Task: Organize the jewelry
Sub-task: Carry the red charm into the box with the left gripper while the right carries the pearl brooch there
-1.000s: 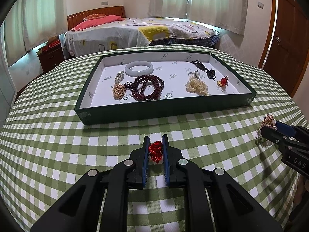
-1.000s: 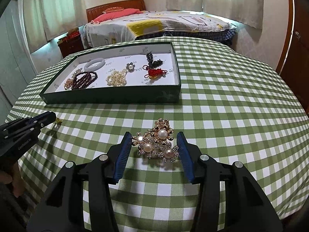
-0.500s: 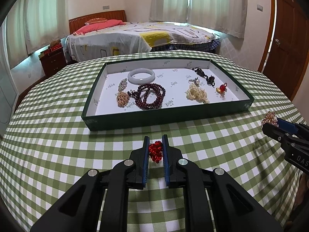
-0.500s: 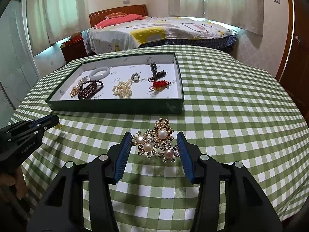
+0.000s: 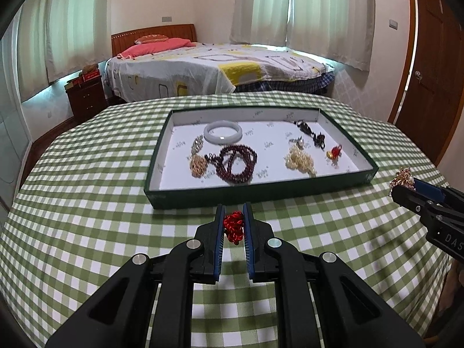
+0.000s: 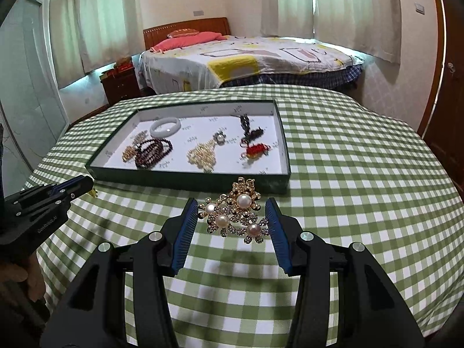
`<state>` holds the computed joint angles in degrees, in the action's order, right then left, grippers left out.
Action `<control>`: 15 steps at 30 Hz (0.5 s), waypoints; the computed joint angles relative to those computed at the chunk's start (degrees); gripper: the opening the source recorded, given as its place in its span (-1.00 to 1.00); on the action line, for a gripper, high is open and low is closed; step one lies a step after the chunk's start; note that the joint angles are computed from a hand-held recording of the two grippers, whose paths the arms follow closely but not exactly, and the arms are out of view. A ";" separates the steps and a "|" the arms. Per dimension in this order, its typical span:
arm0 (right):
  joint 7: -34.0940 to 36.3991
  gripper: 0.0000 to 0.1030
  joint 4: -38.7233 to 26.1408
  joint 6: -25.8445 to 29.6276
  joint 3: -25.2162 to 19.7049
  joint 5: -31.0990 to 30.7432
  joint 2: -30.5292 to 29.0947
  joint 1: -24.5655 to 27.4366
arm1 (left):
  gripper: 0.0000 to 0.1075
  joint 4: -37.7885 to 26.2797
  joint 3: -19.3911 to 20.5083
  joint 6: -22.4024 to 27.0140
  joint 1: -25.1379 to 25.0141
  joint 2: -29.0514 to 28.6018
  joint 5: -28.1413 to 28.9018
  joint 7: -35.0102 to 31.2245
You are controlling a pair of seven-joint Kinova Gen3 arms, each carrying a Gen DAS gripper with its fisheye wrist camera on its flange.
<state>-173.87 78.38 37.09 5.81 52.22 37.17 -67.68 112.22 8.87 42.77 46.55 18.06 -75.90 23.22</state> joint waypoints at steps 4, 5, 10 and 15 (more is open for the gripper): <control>0.51 -0.09 -1.20 -0.38 0.16 0.63 0.14 0.00 | -0.76 -0.02 -0.07 0.36 -0.23 -0.97 -1.26 0.43; 0.79 -0.09 -1.68 -0.44 0.23 0.78 0.23 0.02 | -0.76 -0.13 -0.03 0.40 -0.43 -1.18 -1.64 0.46; 2.59 -0.09 -4.35 -0.81 0.62 1.20 0.77 0.27 | -0.75 -1.07 0.09 0.14 -1.87 -1.67 -3.69 0.33; 5.50 -0.09 -8.22 -1.16 1.20 0.62 2.17 1.02 | -0.76 -3.11 -0.05 0.12 -3.18 -1.42 -6.08 -0.59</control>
